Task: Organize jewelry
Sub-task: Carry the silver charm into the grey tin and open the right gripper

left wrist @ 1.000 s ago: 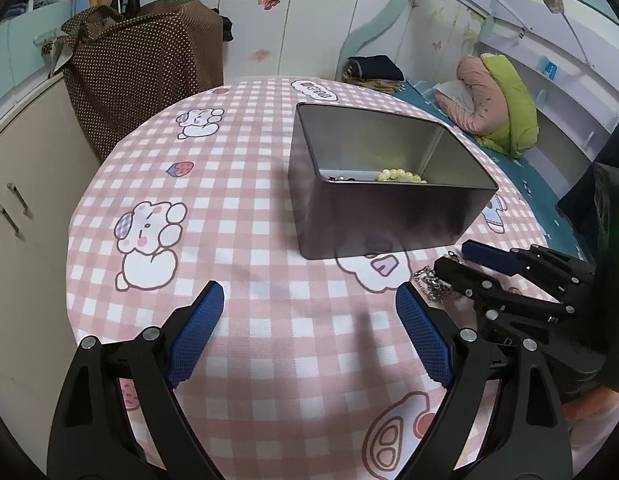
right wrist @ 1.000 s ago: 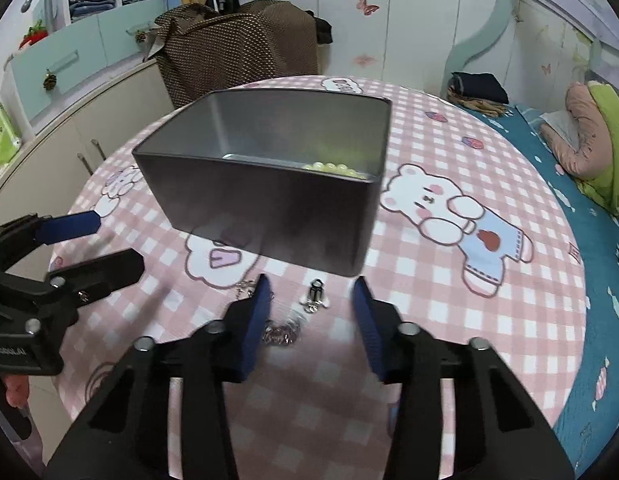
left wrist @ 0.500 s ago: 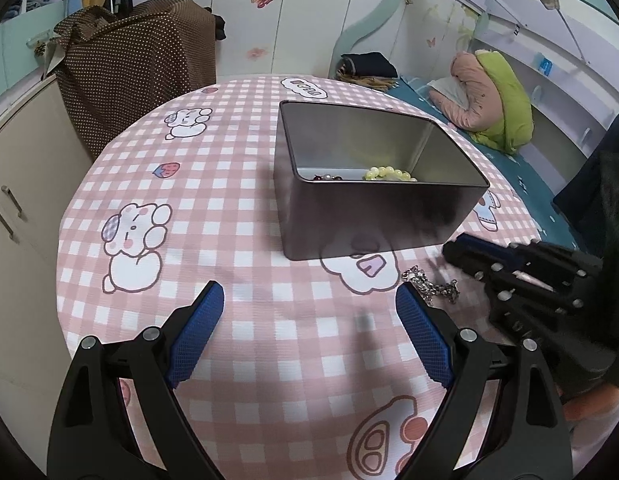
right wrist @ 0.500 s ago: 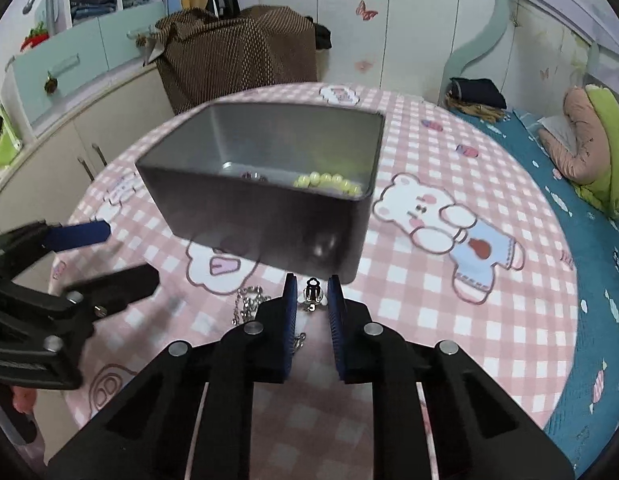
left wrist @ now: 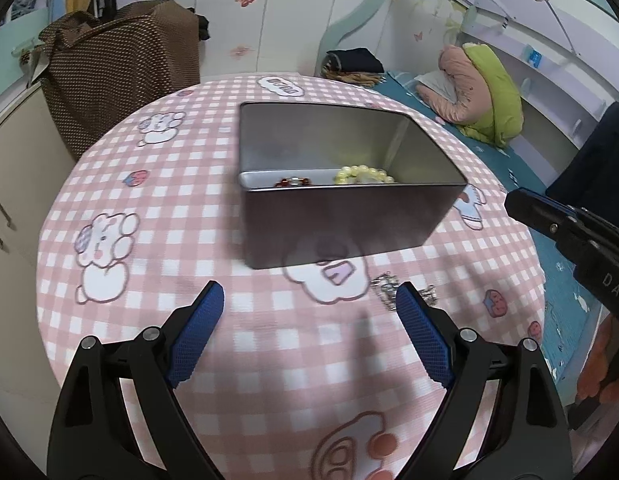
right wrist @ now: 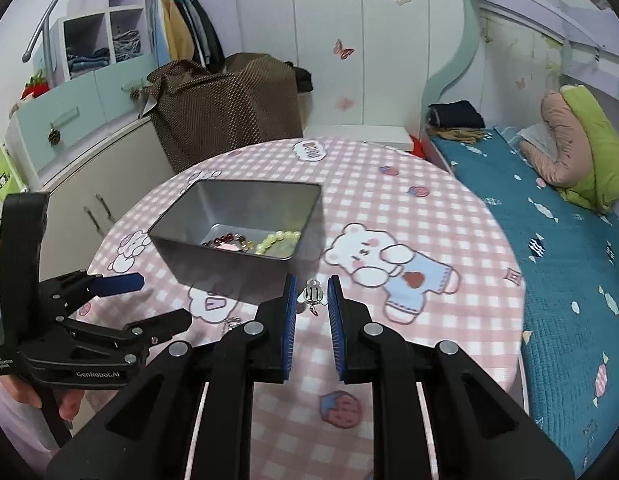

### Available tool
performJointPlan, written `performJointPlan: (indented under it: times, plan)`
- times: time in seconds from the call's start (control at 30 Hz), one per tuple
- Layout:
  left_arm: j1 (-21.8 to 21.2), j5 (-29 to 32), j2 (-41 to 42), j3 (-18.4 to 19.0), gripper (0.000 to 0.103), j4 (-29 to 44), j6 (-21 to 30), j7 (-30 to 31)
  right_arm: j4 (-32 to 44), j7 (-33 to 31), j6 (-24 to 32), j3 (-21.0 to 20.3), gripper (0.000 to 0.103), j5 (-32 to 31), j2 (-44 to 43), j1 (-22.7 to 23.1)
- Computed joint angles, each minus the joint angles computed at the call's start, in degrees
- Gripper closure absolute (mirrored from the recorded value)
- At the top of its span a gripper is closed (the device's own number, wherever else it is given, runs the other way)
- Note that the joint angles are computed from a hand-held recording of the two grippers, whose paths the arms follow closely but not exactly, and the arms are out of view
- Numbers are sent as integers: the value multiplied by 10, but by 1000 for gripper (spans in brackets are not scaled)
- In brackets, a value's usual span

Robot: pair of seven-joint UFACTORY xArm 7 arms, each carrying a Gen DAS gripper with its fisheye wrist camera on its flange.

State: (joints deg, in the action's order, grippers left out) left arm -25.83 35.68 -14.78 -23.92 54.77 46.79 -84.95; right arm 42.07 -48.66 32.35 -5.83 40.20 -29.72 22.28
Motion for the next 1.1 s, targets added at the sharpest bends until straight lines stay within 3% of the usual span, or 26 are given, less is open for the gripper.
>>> performJointPlan:
  times: [0.17, 0.37, 0.43, 0.5, 0.53, 0.63, 0.7, 0.8, 0.97, 1.1]
  plan:
    - [-9, 15, 53, 1, 13, 42, -1, 12, -1, 6, 3, -8, 88, -2, 8, -11]
    - [-37, 13, 94, 28, 13, 62, -19, 30, 1, -5, 12, -15, 88, 10, 20, -20]
    - [-45, 29, 106, 30, 14, 73, -1, 30, 1, -10, 14, -15, 88, 15, 22, -24]
    - [-55, 42, 114, 33, 28, 83, 15, 38, 3, -16, 18, -17, 88, 21, 27, -27]
    - [-60, 44, 116, 36, 30, 85, 16, 41, 4, -17, 20, -16, 88, 24, 30, -29]
    - [-65, 40, 112, 46, 48, 78, -5, 59, 6, -20, 25, -13, 88, 28, 37, -36]
    - [-65, 33, 108, 50, 69, 72, -23, 67, 6, -23, 28, -11, 88, 33, 38, -38]
    - [-64, 25, 108, 51, 85, 70, -42, 80, 6, -27, 31, -8, 88, 37, 38, -42]
    - [-69, 41, 110, 45, 99, 82, -19, 73, 6, -28, 32, -2, 88, 40, 34, -44]
    - [-69, 44, 95, 42, 99, 76, -9, 60, 6, -27, 31, 0, 88, 41, 28, -41]
